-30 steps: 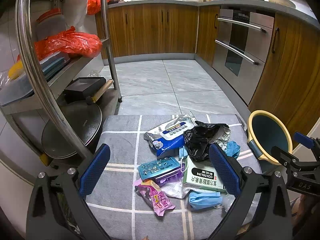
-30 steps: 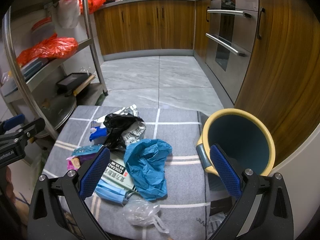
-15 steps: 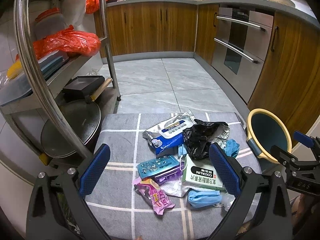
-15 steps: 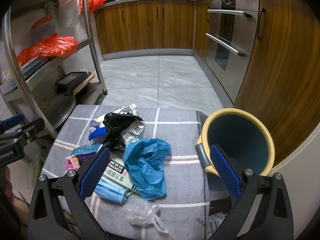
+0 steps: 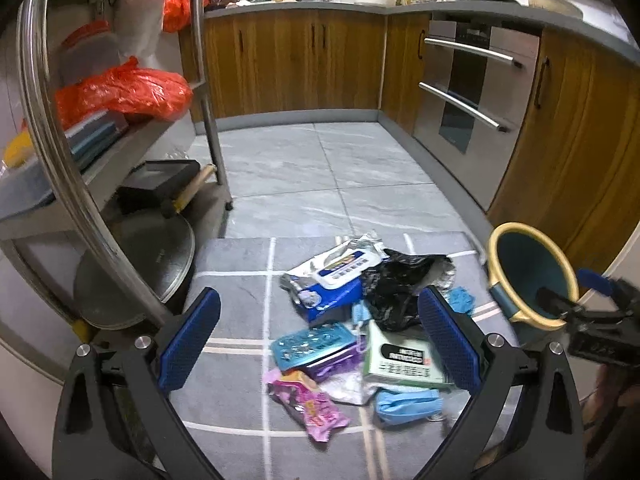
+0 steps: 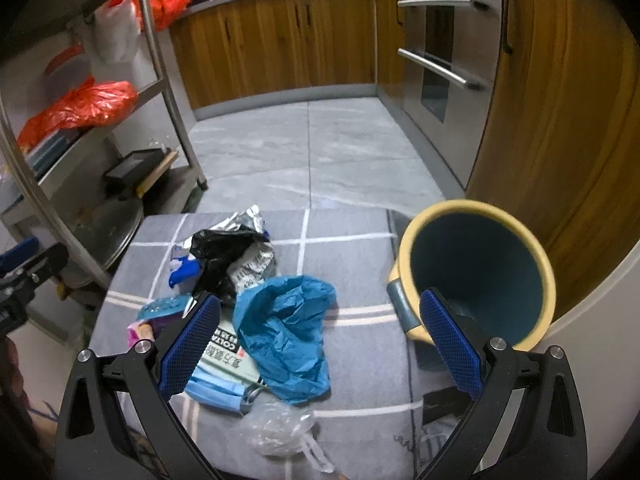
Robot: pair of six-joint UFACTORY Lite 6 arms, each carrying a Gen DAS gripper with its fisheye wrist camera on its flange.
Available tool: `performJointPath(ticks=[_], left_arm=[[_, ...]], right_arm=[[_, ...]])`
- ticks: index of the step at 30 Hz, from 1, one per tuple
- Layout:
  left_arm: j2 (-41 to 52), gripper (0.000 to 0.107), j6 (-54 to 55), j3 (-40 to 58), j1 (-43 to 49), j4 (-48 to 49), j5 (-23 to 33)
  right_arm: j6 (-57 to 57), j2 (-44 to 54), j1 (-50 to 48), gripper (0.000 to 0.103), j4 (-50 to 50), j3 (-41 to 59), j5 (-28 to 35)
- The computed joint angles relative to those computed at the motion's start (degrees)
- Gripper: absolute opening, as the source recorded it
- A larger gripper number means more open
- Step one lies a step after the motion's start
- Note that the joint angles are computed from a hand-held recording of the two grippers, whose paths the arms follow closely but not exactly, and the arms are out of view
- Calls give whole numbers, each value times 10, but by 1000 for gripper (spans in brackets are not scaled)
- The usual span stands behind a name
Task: Collect trash
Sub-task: 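Grasp the blue glove with the right tool while the left tool grasps the pink wrapper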
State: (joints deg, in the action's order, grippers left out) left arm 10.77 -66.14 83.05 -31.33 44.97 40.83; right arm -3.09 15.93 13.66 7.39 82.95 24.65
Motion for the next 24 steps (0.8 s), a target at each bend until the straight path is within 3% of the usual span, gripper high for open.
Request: performJointPath(ticks=[4, 7, 16, 19, 24], left_arm=[[-4, 98, -25, -15, -8, 44, -3], [19, 98, -8, -6, -10, 39, 5], [43, 97, -9, -24, 12, 19, -4], [58, 97, -29, -37, 30, 13, -9], [86, 85, 0, -61, 70, -58, -40]], right_arm=[[0, 11, -4, 99, 1, -1, -8], [59, 20, 9, 99, -71, -7, -10], [-74, 55, 27, 97, 58, -11, -5], [-65, 87, 34, 96, 63, 8, -5], [-38, 133, 51, 90, 36, 37, -7]])
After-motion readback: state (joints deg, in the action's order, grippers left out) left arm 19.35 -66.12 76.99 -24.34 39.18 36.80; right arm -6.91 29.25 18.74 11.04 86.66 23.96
